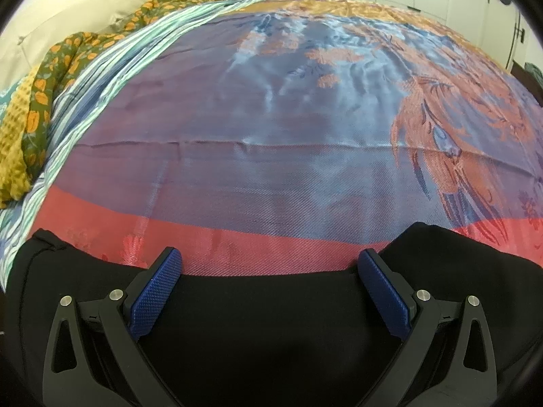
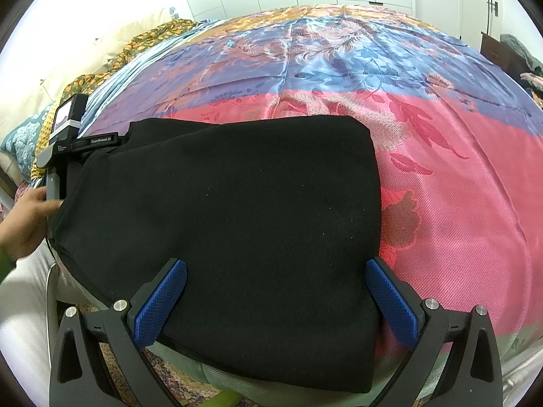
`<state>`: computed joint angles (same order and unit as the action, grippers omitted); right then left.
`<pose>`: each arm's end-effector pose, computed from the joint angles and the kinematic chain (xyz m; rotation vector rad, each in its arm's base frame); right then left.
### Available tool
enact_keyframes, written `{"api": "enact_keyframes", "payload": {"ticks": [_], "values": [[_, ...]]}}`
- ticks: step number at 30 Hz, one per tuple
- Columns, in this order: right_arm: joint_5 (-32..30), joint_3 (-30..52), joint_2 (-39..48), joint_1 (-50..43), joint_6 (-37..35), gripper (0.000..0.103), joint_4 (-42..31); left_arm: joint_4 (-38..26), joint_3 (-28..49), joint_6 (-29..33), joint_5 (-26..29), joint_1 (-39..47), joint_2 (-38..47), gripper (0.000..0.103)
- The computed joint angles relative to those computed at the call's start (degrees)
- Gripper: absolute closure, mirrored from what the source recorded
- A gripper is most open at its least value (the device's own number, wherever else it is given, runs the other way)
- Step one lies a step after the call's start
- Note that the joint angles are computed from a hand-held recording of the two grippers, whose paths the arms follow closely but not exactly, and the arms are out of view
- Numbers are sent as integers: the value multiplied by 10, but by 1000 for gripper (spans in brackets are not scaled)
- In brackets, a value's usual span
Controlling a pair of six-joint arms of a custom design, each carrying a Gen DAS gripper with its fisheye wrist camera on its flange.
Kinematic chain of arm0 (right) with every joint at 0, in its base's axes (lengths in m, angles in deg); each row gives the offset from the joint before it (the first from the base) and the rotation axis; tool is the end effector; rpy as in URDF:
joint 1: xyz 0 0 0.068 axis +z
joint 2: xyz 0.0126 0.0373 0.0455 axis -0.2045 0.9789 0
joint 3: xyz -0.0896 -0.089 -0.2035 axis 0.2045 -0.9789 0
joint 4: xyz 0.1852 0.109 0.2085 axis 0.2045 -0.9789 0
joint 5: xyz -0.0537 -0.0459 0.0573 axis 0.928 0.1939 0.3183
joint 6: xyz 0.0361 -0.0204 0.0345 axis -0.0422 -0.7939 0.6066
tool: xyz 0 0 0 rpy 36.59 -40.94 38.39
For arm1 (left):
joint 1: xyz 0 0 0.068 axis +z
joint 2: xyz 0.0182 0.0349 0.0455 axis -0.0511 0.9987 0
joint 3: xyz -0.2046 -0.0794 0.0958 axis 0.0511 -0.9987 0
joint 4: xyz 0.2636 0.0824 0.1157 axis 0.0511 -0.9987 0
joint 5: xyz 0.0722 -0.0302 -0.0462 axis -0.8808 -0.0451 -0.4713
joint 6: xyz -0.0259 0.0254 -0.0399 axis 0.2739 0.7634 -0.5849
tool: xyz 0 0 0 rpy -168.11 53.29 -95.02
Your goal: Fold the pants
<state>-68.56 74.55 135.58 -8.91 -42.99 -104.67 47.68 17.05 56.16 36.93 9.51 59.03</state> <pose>0.2917 0.0260 0.1653 -0.4267 2.4934 0.3536 0.3224 0.0785 0.1581 -0.5080 2.4965 0.2931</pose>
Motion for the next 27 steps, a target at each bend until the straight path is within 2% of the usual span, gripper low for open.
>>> {"api": "enact_keyframes", "payload": {"ticks": [2, 4, 7, 9, 11, 13, 15, 16, 19, 22, 24, 25, 27], "values": [[-1, -2, -1, -1, 0, 0, 1, -20, 12, -7, 3, 1, 5, 0], [-2, -2, 0, -2, -1, 0, 2, -66, 47, -1, 29, 12, 21, 1], [-2, -2, -1, -1, 0, 0, 1, -192, 122, 23, 146, 65, 33, 2], [-1, -2, -2, -1, 0, 0, 0, -276, 144, 67, 261, 124, -16, 2], [0, -2, -3, -1, 1, 0, 0, -347, 160, 149, 383, 218, -77, 1], [0, -3, -3, -1, 0, 0, 0, -391, 187, 229, 449, 331, -104, 1], [0, -3, -3, -1, 2, 0, 1, -428, 232, 276, 477, 417, -62, 1], [1, -3, -3, -1, 3, 0, 1, -460, 271, 300, 488, 468, -4, 1], [4, -4, -4, 1, 7, 0, 2, -497, 322, 325, 492, 531, 108, 2], [4, -4, -4, 2, 6, 0, 3, -526, 326, 363, 496, 534, 193, 5], [4, -4, -4, 2, 7, 0, 3, -544, 319, 380, 500, 517, 226, 15], [4, -5, -5, 2, 7, 0, 3, -544, 313, 378, 479, 501, 231, 16], [4, -4, -5, 1, 7, 0, 4, -552, 317, 392, 480, 485, 225, 16]]}}
